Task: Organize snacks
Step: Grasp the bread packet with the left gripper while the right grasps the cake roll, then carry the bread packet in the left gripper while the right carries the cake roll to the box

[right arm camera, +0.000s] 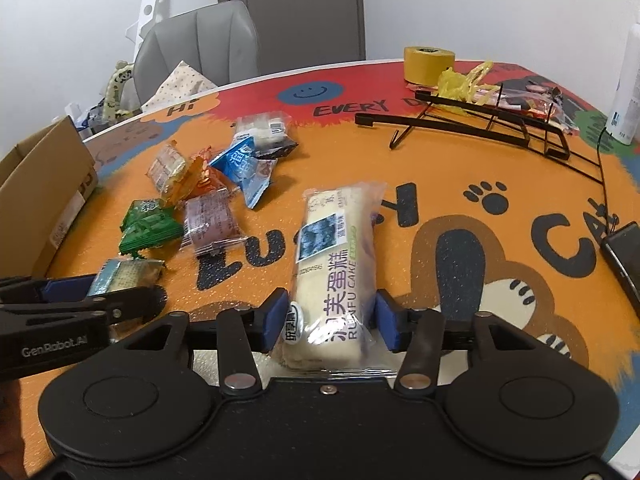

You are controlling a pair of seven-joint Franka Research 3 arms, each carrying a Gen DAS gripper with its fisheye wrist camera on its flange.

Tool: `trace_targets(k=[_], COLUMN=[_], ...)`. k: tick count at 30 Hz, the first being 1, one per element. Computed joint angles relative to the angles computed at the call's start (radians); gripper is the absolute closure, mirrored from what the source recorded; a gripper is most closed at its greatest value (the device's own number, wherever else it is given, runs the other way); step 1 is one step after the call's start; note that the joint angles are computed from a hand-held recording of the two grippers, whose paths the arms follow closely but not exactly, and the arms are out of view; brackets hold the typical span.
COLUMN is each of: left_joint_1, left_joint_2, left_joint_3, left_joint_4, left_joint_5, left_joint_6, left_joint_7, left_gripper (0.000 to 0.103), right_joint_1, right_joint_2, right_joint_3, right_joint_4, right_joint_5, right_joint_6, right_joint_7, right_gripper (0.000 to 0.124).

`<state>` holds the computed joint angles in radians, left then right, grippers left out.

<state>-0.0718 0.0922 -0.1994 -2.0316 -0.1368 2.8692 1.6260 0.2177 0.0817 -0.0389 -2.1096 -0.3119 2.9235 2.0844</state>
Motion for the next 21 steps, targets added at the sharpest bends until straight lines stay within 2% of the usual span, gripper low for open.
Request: trace_targets(k=[4, 14, 21], left_joint_1=[0.016, -0.006, -0.023], left_joint_2=[-0.012, -0.076, -0.110], left_joint_3=[-0.019, 0.008, 0.042], left_joint_4=[-0.008, -0.035, -0.049], left_joint_5=[-0.118, -0.285, -0.353], left_joint_6=[-0.009, 0.008, 0.004], left_joint_7=[0.093, 0.246, 0.307], left_gripper=[0.056, 0.056, 0.056], right_joint_1=[-0.023, -0.010, -0.010], right_joint_2=[-0.022, -0.049, -0.071], right_joint_3=[0.037, 0.042, 0.063], right_joint_4=[-0.023, -0.032, -0.051], right_joint_5=[0.202, 0.153, 0.295], right_joint_6=[0.014, 0.042, 0.077], right_joint_7=[-0.139, -0.088, -0.180], right_gripper=[0.090, 0.102, 0.106])
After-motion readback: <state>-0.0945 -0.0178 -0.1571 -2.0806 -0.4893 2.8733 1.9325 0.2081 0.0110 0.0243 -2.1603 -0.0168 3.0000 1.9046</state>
